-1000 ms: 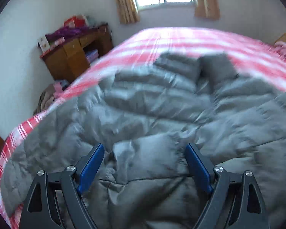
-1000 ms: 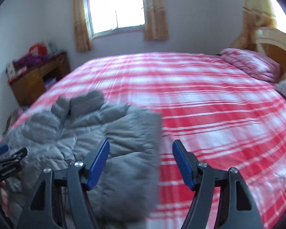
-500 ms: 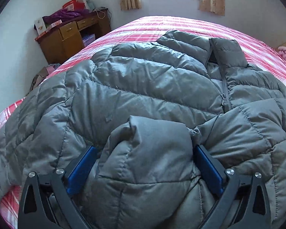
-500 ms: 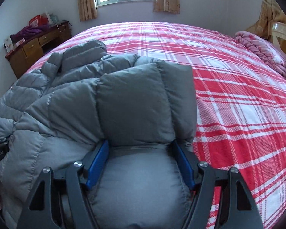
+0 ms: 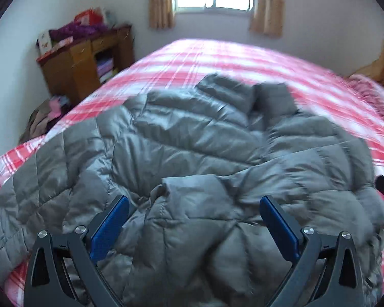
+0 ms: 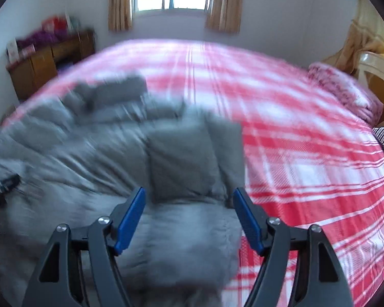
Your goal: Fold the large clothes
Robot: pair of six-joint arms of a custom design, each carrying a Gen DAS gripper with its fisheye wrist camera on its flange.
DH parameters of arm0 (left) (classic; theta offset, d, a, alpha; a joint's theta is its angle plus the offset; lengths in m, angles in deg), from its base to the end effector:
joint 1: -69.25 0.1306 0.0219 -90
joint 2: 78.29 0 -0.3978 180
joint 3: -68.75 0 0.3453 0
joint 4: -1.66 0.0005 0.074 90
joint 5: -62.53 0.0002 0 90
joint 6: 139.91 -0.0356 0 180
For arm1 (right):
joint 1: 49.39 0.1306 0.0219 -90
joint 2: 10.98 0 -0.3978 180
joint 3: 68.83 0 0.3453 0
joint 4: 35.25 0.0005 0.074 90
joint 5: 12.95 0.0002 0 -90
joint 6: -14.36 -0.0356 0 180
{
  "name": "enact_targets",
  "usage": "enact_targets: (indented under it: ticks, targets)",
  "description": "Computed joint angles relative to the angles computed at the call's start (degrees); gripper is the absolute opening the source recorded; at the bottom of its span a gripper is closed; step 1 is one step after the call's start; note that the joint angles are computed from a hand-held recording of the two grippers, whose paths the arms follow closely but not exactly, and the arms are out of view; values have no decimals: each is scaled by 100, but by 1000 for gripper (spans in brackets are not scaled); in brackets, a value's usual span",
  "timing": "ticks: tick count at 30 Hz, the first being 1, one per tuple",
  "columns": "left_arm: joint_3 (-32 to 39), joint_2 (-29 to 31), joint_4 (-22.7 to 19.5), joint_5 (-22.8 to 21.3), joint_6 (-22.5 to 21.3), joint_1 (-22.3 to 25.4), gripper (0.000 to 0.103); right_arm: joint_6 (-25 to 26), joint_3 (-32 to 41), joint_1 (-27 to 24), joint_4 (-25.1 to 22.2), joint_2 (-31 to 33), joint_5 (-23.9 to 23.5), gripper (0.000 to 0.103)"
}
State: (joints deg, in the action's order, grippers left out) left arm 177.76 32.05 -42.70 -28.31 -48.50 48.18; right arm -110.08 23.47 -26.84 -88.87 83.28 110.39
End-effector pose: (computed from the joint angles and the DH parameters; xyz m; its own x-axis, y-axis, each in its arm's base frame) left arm 0.5429 -0.2091 0.4170 -0.6761 0.2341 -0.6986 0.3334 0.9428 -0.0067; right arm 0.4279 0.1560 0.4298 -0.6472 0.2428 -0.7226 0.4033 0.9135 -0.0542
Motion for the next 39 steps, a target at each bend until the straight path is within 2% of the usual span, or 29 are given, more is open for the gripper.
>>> enact_targets:
  ticks: [2,4,5,9,11,14,26,27,28,29,30,32,34,35,36,38,39]
  targets:
    - [-96,38,79,-306,-175,-102,102,-52,32,256,212,-108,-35,76]
    - [-21,215,-62,-668,-261,-188,102,-14,-11,403,575,-49,-381,76]
    - [-3,329,-152,-775,-235,-195,102,-14,22,458,612,73,-512,76]
    - [34,447,-235,-304,-43,-30,102,35,76,539,565,589,-589,76]
    - [-4,442,-232,-207,36,-16,102,-87,32,459,550,693,-823,76]
    - [-68,427,-148,-346,26,-63,102,-138,41,361,579,726,-980,77]
    - [-104,452,-51,-512,42,-131,102,-91,195,425,307,862,-776,80]
    - [-47,469,-137,-483,39,-122,102,-87,196,426,300,864,-770,81]
    - [137,516,-447,-375,0,-85,102,-86,207,433,280,874,-757,81]
    - [355,546,-834,-254,-18,-33,102,-80,217,431,256,874,-764,81]
    - [423,475,-993,-145,-15,30,102,-77,244,411,224,875,-820,82]
    - [164,-20,-837,193,-203,265,102,-31,275,350,112,748,-1052,82]
    - [-94,-433,-680,436,-550,522,102,-279,80,457,185,378,-695,86]
    - [-329,-701,-518,456,-847,760,102,-423,-95,534,309,114,-525,96]
    - [-497,-849,-405,379,-1052,970,102,-527,-229,597,363,-76,-452,100]
    - [-684,-957,-305,229,-1297,1391,102,-724,-500,770,352,-428,-291,100]
    - [-786,-962,-224,5,-1424,1750,102,-867,-669,913,269,-611,-175,100]
